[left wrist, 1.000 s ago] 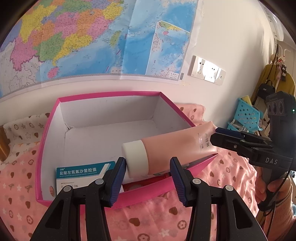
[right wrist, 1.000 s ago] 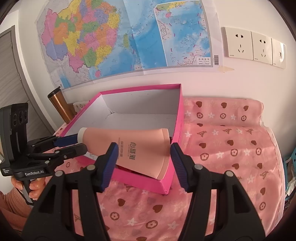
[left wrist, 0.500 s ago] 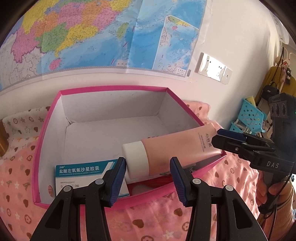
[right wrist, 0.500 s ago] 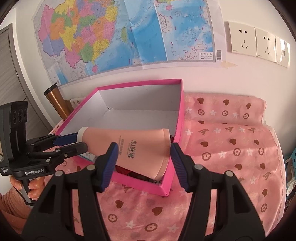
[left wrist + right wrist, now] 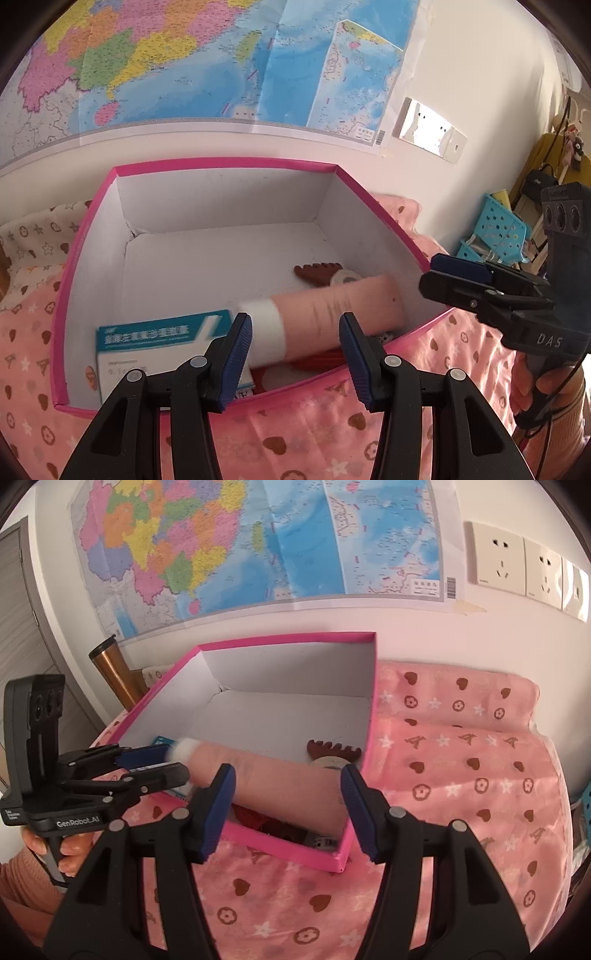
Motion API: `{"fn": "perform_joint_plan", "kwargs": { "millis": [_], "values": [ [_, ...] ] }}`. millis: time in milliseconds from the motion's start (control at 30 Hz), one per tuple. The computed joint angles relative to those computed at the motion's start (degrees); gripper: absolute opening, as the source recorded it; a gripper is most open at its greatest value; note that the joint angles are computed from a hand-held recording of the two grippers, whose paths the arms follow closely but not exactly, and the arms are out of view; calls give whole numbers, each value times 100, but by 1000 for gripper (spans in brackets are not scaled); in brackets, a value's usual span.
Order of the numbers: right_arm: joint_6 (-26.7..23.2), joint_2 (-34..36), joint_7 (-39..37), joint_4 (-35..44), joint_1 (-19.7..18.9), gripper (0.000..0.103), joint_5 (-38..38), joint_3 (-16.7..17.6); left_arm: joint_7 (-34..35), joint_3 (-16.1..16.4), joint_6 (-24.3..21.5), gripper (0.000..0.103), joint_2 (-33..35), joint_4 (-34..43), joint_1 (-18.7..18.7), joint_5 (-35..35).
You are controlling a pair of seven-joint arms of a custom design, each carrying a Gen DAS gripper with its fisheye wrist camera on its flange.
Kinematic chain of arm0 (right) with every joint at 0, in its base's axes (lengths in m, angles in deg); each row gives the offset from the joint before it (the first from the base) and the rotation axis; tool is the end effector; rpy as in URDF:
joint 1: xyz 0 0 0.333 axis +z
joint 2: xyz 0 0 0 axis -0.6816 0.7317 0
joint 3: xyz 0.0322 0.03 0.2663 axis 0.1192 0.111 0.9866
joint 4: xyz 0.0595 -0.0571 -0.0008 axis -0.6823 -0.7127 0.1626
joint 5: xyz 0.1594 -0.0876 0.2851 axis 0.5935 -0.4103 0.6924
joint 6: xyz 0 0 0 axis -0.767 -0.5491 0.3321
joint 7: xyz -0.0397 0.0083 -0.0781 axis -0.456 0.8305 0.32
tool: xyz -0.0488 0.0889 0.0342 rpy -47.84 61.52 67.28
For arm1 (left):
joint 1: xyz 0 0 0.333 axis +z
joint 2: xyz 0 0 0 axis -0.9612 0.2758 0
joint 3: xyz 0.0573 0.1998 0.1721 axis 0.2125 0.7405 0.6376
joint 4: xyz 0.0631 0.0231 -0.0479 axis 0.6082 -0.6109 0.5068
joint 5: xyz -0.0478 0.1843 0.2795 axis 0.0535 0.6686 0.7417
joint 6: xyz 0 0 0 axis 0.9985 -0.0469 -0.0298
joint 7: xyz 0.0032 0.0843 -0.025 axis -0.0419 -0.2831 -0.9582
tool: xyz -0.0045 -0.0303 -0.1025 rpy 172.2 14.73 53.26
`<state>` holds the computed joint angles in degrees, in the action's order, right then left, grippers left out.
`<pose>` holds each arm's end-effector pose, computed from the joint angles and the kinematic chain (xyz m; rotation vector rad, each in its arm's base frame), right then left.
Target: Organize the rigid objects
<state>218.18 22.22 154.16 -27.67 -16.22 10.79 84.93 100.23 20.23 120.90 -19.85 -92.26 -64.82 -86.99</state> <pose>0.6207 0.2969 0.5107 -1.7611 1.5785 -0.4552 0.6696 -0.0744 0.4595 -1.4292 2.2529 -1.2289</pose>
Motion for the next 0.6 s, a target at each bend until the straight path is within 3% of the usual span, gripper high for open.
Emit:
{"fn": "perform_joint_plan", "kwargs": {
  "millis": [200,333,367,467,567,600],
  "values": [
    [216,-196,121,-375,64,61,-30,-16,350,-97,539,56,-344,-569,43,-180],
    [811,-626,231,-1143,122,62,-82,-10,1076,-340,1177,76,-858,-1351,266,-921],
    [949,-725,272,-1319,152,65,-109,-17,1334,-392,1321,83,-986,-1525,316,-1190],
    [1472,-1040,562,-1938,367,74,-380,-160,2226,-539,1664,90,-1433,-2077,486,-2242],
    [1815,-1231,1360,-2393,869,89,-1138,-659,2830,-505,1747,103,-1726,-2404,522,-3031],
    [1840,-1259,1632,-2472,1011,91,-1389,-796,3059,-495,1921,103,-1804,-2515,495,-3336]
  ]
}}
